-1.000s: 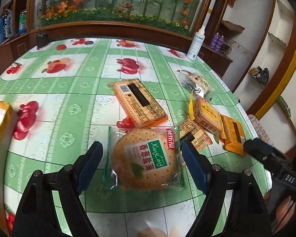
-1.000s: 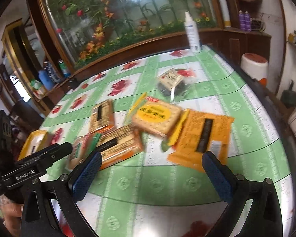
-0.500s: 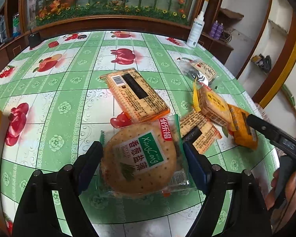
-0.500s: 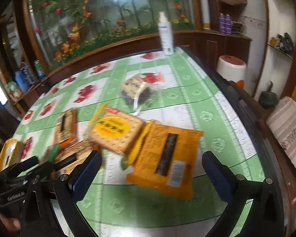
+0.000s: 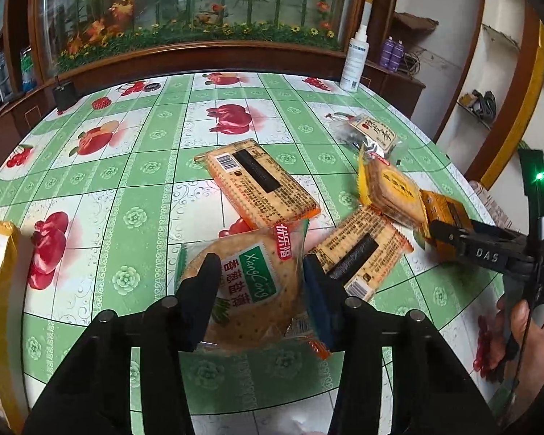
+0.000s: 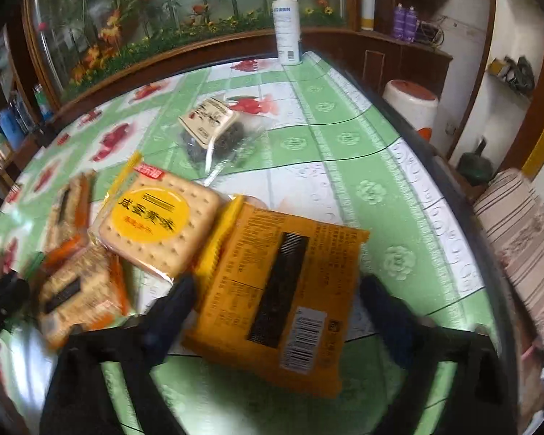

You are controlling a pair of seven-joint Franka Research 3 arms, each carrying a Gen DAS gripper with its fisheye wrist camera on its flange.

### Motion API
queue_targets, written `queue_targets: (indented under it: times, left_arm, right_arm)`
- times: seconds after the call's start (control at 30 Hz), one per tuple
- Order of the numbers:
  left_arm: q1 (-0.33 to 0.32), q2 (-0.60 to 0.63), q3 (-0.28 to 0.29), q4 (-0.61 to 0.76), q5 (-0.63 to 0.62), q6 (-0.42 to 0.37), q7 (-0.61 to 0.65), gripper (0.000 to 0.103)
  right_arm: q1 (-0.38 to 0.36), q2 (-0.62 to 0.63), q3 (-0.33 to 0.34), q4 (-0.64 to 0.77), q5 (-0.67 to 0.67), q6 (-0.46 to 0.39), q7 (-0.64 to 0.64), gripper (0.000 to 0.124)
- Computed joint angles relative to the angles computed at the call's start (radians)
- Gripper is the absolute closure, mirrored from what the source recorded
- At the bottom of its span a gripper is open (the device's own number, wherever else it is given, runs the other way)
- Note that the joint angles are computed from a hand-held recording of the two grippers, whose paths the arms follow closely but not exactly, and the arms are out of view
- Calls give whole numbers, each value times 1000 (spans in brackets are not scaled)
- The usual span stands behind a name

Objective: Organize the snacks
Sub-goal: 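Grasp round scallion cracker pack with left tool while right tool grasps yellow-orange pack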

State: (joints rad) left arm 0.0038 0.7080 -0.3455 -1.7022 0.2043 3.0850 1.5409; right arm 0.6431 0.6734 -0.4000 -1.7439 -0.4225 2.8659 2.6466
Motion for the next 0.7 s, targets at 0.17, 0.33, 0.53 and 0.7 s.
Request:
queue_targets:
  times: [0.17, 0.33, 0.53, 0.7]
  left_arm:
    - [-13, 3, 28, 14, -14, -25, -24, 25]
    - [-59, 13, 80, 43, -4, -59, -51, 20]
    - [-10, 58, 21, 83, -27, -71, -47, 15]
    - [7, 35, 5, 39, -32, -40, -27, 27]
  right_arm:
    - [10, -4, -2, 2, -9, -34, -2, 36]
    - [-2, -9, 8, -4, -20, -17, 12, 35]
    - [3, -12, 4, -13, -30, 1, 7, 41]
    - [22, -38, -12, -63, -34, 47, 24, 48]
